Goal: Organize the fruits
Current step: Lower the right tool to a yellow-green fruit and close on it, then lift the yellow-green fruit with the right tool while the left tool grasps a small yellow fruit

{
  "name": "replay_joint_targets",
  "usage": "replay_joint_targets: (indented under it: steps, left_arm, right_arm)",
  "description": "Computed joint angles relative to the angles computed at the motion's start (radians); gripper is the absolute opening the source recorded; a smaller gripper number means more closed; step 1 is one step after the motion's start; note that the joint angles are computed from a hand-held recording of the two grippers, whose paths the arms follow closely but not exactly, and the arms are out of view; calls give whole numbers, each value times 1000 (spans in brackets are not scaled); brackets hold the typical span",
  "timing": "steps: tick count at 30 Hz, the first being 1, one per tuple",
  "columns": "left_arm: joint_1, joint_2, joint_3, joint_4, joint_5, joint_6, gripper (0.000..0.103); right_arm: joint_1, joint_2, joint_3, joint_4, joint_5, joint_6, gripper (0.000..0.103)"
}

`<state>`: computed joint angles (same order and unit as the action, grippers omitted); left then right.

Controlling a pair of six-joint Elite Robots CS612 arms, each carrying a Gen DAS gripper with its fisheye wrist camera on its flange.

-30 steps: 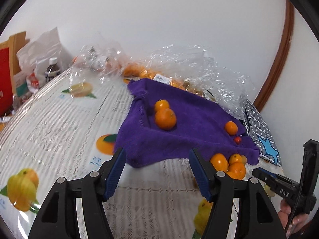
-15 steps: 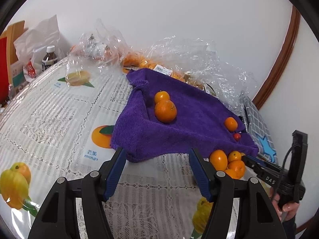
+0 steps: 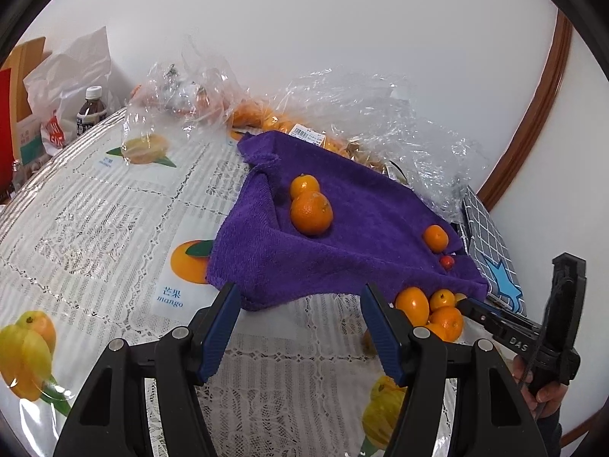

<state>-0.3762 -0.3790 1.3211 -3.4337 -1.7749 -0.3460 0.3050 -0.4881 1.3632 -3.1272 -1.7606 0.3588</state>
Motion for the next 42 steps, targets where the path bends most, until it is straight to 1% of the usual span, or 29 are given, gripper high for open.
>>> replay_joint_targets:
  steps: [5,9,11,14,18,21,25,26,30,33,36,39,42]
  left_arm:
    - [7,1,-4,3,-42,-12,63]
    - [11,2,-5,-8,-55,-25,63]
    - [12,3,-5,-9,-58,-29,63]
    - [14,3,-6,-14,-70,-36,63]
    - [14,3,-4,-17,-65,-38,63]
    - [15,4,-7,-13,-70,-43,63]
    - [15,3,-5,-21,-65,-43,63]
    - [15,3,-4,-21,-65,-44,63]
    - [15,3,-6,-18,-68,-49,63]
    - [16,3,-6,-16,-69,-47,63]
    - [16,4,-8,-10,-72,-46,63]
    - [15,4,-8,0,-78,-36,63]
    - [13,5,-15,27,-124,2,63]
  right_arm:
    - [7,-28,47,-29,-37,20,24]
    - [13,-54,85,-11,-63,30,24]
    - [17,-59,92,5,-75,25,24]
    - [16,-56,90,24,-68,30,24]
    - [19,-43,71,36,-77,34,25]
    - [16,-39,57,47,-67,39,25]
    - [15,-29,35,63,-67,25,25]
    - [15,-26,29,69,-67,21,26]
    - [16,-13,-1,116,-71,12,28]
    - [17,-9,-6,119,-72,16,28]
    - [17,-16,7,110,-70,27,27]
    - [21,-32,36,84,-86,35,27]
    - [27,-50,67,60,-104,44,27]
